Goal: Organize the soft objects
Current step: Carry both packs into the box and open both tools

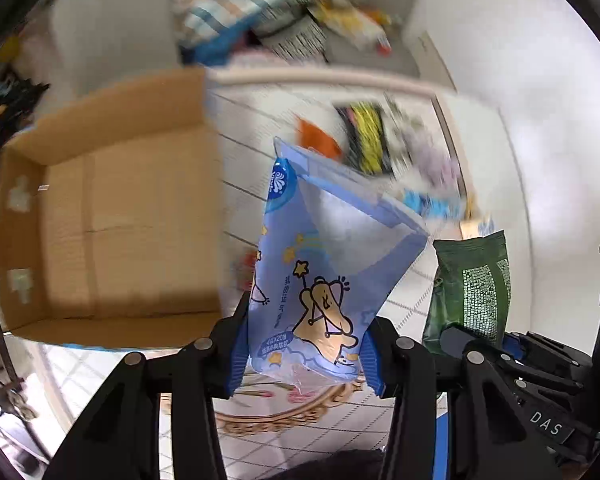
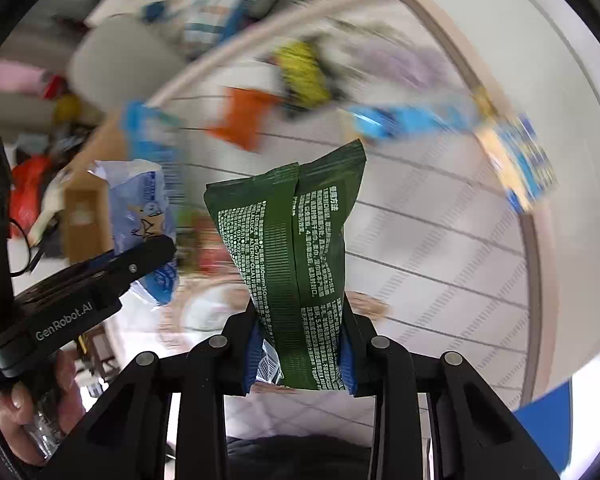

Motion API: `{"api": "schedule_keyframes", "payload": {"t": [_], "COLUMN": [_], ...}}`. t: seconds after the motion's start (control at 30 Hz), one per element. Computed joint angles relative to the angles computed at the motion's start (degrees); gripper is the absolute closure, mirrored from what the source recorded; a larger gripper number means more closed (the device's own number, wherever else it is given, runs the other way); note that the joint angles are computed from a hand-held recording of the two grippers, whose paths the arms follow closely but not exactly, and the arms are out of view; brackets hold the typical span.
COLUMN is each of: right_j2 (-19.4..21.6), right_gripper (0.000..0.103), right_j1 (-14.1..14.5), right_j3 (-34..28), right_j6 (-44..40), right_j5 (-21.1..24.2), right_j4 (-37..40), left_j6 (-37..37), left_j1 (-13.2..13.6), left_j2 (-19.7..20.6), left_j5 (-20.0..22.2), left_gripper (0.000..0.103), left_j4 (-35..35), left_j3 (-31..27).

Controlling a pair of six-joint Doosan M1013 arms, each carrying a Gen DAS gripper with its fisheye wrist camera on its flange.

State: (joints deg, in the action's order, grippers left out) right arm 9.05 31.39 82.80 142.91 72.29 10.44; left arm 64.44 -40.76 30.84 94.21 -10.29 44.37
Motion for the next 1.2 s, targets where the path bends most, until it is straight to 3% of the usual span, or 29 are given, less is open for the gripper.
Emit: {"api": "schedule_keyframes", "payload": {"t": [0.07,0.17,0.37,0.53,0.63,0.87,1.07,1.1,1.17,1.2], "right_j2": [1.90,6.66,20.27,28.37,32.17,36.29,38.62,38.96,39.45,39.27], "right_gripper": [0.069,0.069,0.069,0.069,0.069,0.069,0.068,0.066,0.041,0.036], "right_j1": [-0.87,0.57,2.92,3.39,3.32,2.81,2.40,2.47,2.55,2.55], "right_j3": [-7.58,-15.71,-33.35,-42.44,-45.96,-48.63,-50.46,-50.87,-51.43,-51.10], "right_j6": [-2.32,-3.41,-3.74,-2.78,-2.83,-3.15,-4.49,-4.80,-5.10,-4.94], "right_j5": [4.11,6.34,12.66,16.53,18.90,19.83,19.63,19.92,20.62,20.37], "right_j4": [0.28,0.16,-1.13,-0.92,-0.93,-1.24,0.44,0.38,-0.09,-0.25], "left_j6": [1.04,1.93,4.57,5.21,5.36,4.69,4.57,4.24,3.80,3.66], "left_j1": [2.54,4.64,10.57,13.51,14.81,16.34,16.36,16.36,16.79,16.87], "left_j2": [-1.04,-1.81,-0.26,2.14,3.38,6.20,6.84,6.81,6.59,6.42], "left_j5": [-0.46,-1.37,-0.59,-0.23,0.64,1.22,1.52,1.90,1.74,1.86], "left_gripper": [0.060,0.060,0.059,0.059,0.059,0.059,0.046,0.043,0.037,0.032], "left_j4": [0.52,1.92,1.06,-0.52,-2.16,-6.91,-4.45,-4.09,-5.23,-5.37], "left_j3": [0.15,1.89,3.15,4.08,3.89,3.13,2.65,2.54,2.98,3.13]}}
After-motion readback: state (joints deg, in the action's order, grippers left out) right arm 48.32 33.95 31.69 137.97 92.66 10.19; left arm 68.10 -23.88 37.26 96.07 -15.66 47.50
